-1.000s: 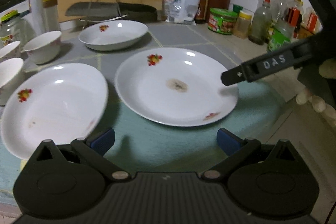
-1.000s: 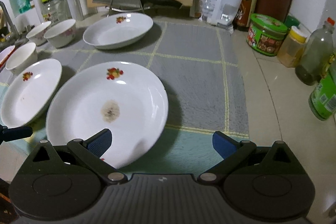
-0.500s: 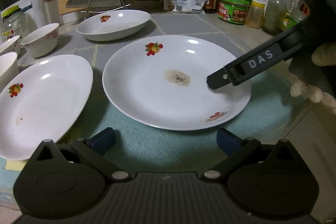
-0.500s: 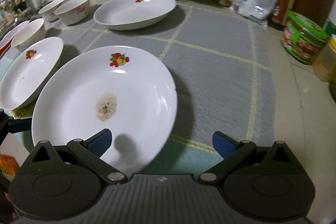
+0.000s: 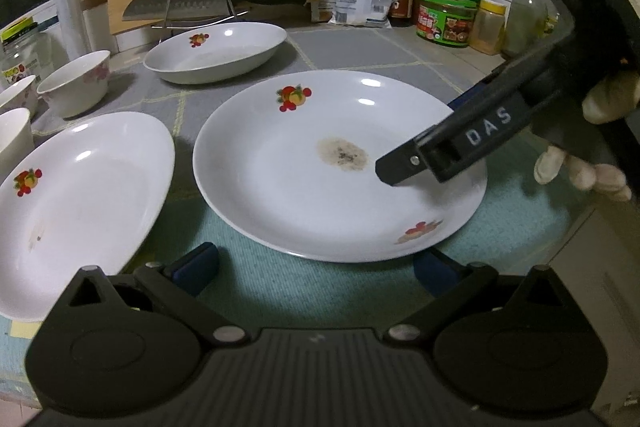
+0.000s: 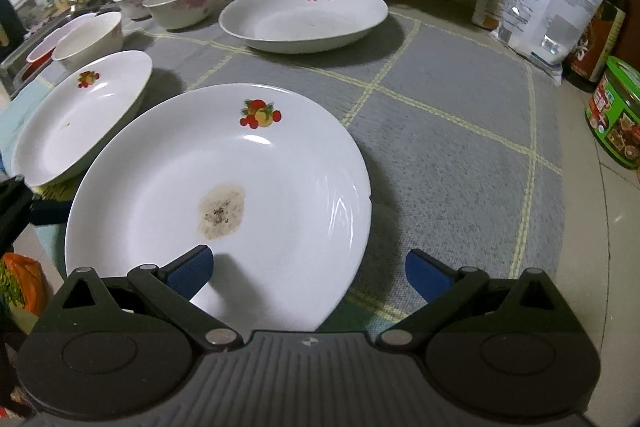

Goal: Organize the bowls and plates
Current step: 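Move the right tool to the stained white plate and grasp its rim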

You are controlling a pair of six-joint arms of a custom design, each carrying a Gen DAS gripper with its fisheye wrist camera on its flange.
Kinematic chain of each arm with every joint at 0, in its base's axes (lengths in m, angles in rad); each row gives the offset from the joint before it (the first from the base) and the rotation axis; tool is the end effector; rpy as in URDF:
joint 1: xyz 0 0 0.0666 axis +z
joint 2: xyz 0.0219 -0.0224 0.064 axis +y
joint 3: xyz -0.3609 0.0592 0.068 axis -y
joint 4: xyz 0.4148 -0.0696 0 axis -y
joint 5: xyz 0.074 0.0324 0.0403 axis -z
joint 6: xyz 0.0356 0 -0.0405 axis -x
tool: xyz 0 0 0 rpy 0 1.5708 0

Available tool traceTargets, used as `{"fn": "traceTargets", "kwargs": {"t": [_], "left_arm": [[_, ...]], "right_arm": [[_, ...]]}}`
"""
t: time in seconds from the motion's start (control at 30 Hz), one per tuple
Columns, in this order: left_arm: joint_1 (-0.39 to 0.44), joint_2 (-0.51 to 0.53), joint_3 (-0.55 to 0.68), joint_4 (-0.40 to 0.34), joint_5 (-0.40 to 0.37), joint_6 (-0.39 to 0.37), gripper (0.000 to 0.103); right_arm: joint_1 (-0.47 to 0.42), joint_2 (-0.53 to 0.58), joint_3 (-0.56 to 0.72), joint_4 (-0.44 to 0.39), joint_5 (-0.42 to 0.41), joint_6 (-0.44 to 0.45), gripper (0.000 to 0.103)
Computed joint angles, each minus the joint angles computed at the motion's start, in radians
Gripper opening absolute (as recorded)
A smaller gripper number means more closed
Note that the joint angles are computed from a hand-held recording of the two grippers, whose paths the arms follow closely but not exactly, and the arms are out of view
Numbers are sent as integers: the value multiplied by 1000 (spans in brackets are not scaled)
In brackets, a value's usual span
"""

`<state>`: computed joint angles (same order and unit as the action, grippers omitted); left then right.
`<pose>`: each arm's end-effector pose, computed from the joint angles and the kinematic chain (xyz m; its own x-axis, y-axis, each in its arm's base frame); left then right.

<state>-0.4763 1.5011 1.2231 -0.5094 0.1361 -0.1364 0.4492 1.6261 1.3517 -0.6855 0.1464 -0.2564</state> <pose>0.4779 -0.2524 0.3040 -0.5505 0.4356 -0.7122 0.6200 0.7846 0.0007 0.5172 0.2431 0.2852 -0.8036 -0.1089 -0.5852 -0.1555 0.9874 0.0299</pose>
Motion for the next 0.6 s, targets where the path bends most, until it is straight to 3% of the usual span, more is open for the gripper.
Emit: {"fn": "traceTargets", "kwargs": {"t": [0.3,0.6], "left_arm": [[10,-1,-21,59,38,-29,103],[23,4,-23,75,83,-71,103]], "right_arm": [[-29,-9,-18,42,-88,130,103],[-85,64,89,-7,-307,246,103]]}}
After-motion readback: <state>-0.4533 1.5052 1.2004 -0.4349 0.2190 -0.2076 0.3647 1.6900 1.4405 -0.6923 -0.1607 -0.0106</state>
